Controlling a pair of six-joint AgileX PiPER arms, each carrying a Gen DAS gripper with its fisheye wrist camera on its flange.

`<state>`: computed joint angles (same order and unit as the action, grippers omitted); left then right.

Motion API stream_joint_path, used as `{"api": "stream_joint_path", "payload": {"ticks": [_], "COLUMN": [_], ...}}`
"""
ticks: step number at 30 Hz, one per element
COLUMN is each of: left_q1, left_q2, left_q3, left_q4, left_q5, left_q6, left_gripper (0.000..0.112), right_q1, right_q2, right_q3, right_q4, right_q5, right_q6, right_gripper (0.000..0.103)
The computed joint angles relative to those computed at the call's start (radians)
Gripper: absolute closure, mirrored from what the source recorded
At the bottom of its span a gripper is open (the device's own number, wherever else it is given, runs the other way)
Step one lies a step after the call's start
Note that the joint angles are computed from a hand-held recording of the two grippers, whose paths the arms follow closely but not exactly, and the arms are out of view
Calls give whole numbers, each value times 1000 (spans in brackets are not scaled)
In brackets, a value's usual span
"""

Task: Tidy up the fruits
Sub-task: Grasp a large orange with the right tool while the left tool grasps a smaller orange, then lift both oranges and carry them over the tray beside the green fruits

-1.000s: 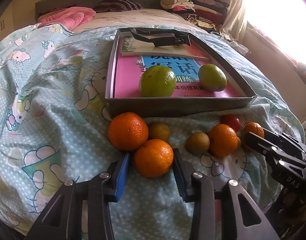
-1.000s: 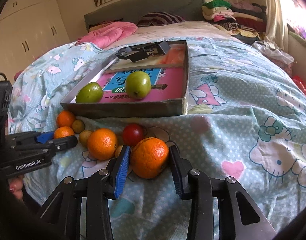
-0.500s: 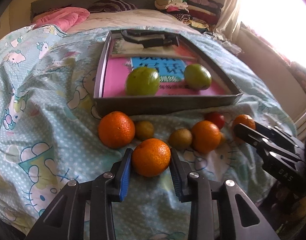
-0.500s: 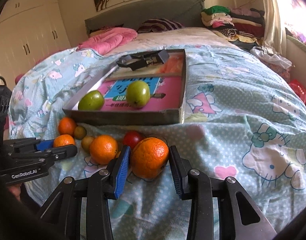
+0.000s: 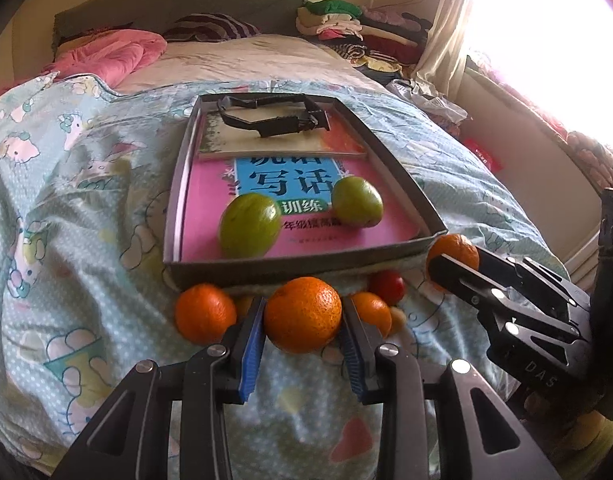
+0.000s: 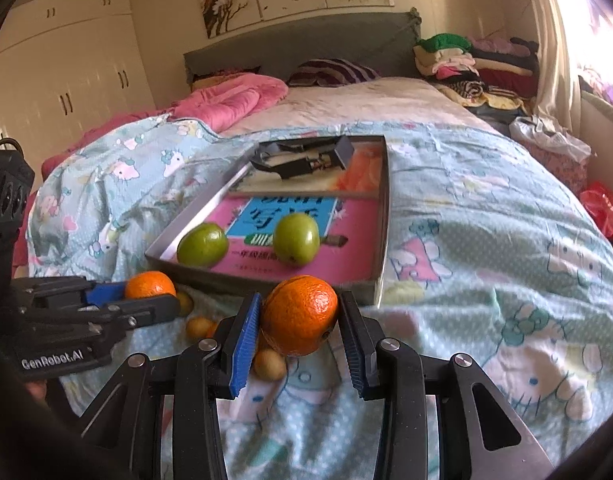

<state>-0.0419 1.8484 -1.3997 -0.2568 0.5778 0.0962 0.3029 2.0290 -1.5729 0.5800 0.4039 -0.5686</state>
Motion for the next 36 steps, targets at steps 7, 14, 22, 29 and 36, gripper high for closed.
{"api": "stream_joint_path", "payload": {"ticks": [7,14,22,29,36], "left_q1": [-8,-17,-19,-17,-22], "left_q2": [52,115,178,251,253], "left_q3": [-82,-190,-263,-347,-327], "left_q4": [20,43,40,37,26], "left_q5": [20,48,63,104,64], "left_q6": [-43,-68,-65,-56,-24], "left_gripper": [76,76,76,76,76], "right_q1": [-2,-3,-17,-15,-6], "right_q2": [62,124,160,218,256], "right_q3": [-124,-236,-279,-375,-426], "right_q4": [-45,-79,-90,-147,-191], "right_q5": [37,81,106,155,173], "right_q6": [39,71,85,130,170], "right_gripper": [63,63,63,63,63]}}
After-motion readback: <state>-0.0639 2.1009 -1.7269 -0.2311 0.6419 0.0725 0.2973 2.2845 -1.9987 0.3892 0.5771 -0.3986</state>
